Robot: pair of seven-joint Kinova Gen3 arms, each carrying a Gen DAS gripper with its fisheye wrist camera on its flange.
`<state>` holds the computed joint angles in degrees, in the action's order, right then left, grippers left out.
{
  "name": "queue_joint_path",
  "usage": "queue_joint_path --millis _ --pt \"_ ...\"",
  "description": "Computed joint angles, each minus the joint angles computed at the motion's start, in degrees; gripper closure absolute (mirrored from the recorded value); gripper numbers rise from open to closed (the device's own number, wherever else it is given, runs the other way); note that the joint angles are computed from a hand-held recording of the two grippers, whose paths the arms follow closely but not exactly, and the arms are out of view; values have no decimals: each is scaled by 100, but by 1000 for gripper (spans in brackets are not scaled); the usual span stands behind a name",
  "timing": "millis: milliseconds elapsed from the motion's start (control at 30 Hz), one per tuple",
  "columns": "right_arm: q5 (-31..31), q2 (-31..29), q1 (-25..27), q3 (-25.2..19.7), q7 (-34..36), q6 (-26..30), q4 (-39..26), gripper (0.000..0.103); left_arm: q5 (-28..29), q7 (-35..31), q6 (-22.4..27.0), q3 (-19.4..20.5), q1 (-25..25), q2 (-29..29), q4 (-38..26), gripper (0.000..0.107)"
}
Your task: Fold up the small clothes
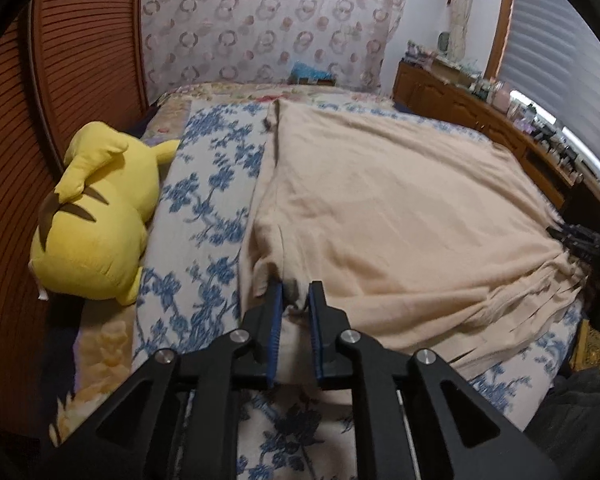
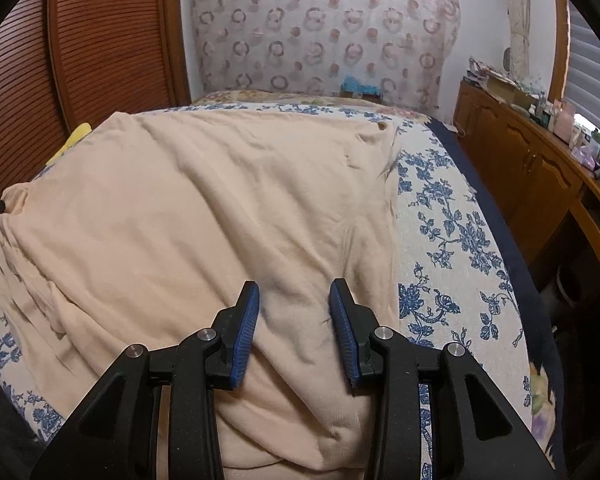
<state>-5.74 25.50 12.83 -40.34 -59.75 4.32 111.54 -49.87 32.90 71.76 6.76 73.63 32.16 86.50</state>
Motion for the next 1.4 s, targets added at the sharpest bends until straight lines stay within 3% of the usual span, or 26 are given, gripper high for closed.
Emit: queue_joint_path --millis 233,600,733,933,1233,1333,1367,1400 --pt "40 -9 -15 8 -40 -41 29 66 294 40 -86 58 -59 -20 107 92" --pt "116 -15 -15 4 -112 -54 41 63 306 342 -347 12 -86 -103 266 92" --pt "120 -18 -14 -1 -133 -61 54 61 345 154 -329 50 -166 -76 177 90" --pt "156 -21 -25 6 -169 -77 62 59 276 490 -700 73 -112 -309 510 87" --pt "191 -17 -15 -2 -192 -82 66 59 446 88 -279 61 -182 8 -29 84" --pt "195 -10 -1 -19 -199 -76 62 59 499 -247 -146 21 -182 120 -208 84" --pt "195 -10 -3 -18 -203 -76 61 59 453 -249 -207 -4 -160 109 -168 95" --pt "196 -10 -3 -18 -204 -76 61 59 352 -218 -360 -2 -153 64 -57 99"
